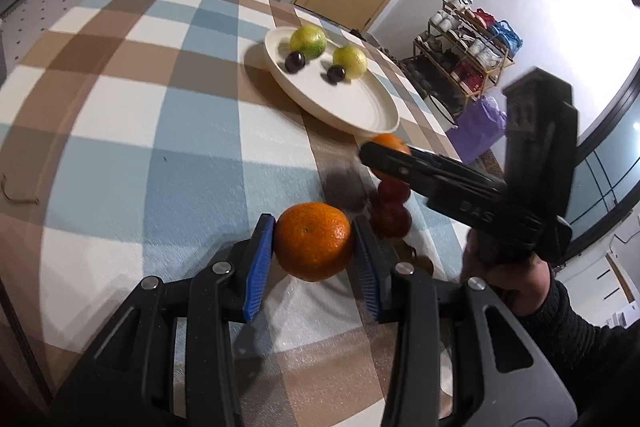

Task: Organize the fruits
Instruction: 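Lift the orange with the left gripper while the right gripper grasps the other orange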

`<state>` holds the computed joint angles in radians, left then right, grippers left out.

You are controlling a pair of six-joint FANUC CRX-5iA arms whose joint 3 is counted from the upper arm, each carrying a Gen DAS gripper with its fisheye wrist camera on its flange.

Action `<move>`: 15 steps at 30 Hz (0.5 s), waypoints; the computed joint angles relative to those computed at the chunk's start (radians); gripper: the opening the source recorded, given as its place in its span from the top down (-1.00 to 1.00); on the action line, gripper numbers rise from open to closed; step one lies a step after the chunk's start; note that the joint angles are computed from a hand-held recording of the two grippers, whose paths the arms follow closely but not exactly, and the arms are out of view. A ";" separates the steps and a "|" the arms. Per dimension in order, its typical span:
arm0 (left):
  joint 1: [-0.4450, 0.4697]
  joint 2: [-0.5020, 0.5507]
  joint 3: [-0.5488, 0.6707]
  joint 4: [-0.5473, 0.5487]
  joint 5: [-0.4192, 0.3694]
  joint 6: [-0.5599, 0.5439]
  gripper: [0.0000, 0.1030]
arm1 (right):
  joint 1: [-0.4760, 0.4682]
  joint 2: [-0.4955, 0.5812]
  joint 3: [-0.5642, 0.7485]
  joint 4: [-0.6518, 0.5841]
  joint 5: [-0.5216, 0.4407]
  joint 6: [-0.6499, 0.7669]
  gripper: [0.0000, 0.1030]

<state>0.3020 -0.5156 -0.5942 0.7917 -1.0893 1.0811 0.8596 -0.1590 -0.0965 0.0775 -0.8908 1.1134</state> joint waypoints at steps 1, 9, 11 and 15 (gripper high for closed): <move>0.000 0.002 0.007 -0.006 0.003 0.004 0.30 | -0.003 -0.009 -0.004 -0.007 0.010 0.003 0.22; -0.072 0.049 0.120 -0.114 0.059 0.067 0.30 | -0.035 -0.071 -0.020 -0.074 0.042 0.031 0.22; -0.096 0.067 0.151 -0.129 0.074 0.076 0.30 | -0.046 -0.083 -0.023 -0.089 0.046 0.037 0.22; -0.143 0.124 0.228 -0.178 0.095 0.112 0.30 | -0.063 -0.106 -0.034 -0.083 0.063 0.029 0.22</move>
<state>0.1591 -0.3917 -0.3666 0.6135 -0.9942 1.1936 0.7968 -0.2654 -0.1304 -0.0059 -0.8281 1.1420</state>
